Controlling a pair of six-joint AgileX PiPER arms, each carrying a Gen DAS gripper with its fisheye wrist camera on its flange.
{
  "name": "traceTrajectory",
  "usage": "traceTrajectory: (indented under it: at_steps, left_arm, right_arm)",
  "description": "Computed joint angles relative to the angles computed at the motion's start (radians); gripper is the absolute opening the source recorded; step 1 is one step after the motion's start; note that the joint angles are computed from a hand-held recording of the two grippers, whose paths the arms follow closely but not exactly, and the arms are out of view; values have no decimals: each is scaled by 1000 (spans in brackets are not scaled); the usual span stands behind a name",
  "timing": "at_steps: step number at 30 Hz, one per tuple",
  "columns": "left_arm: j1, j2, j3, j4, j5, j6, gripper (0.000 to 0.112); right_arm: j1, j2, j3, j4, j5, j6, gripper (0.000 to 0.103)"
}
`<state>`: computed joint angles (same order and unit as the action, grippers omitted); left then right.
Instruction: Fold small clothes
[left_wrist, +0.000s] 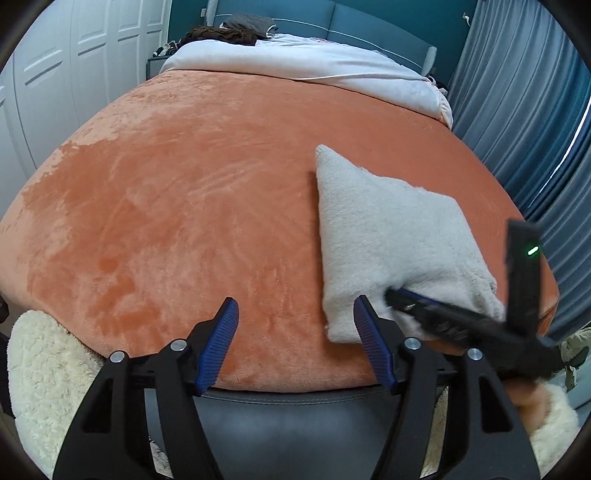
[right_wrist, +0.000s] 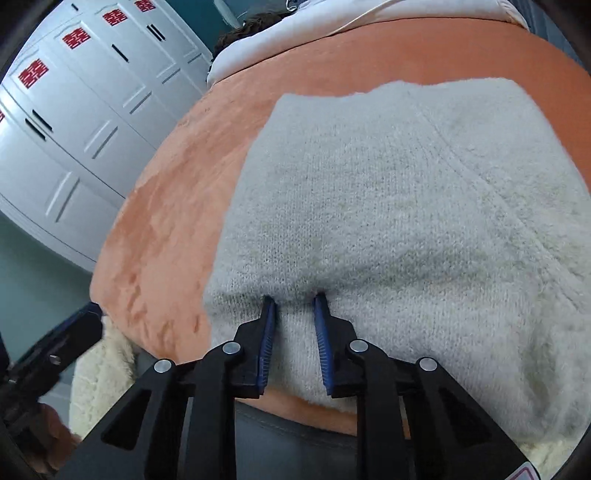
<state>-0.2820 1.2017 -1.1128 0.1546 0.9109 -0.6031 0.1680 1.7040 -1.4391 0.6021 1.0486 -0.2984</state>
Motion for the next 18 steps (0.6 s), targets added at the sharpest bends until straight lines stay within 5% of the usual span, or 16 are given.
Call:
traceTrajectory:
  at_steps: [3, 6, 12, 14, 15, 18]
  left_arm:
    - [31, 9, 2, -40, -13, 19, 68]
    - [0, 56, -41, -32, -24, 20, 68]
    - [-113, 226, -232, 19, 3, 10, 68]
    - [-140, 284, -297, 25, 29, 9, 68]
    - [-153, 301, -318, 30, 37, 6, 68]
    - [-189, 332, -363, 61, 54, -7, 68]
  right_arm:
    - [-77, -77, -46, -17, 24, 55, 20]
    - [-221, -137, -52, -47, -2, 74, 44]
    - [-346, 40, -115, -44, 116, 84, 49]
    - [-322, 51, -100, -66, 82, 51, 36]
    - [-309, 57, -122, -76, 86, 41, 16]
    - [-337, 24, -194, 33, 76, 4, 11]
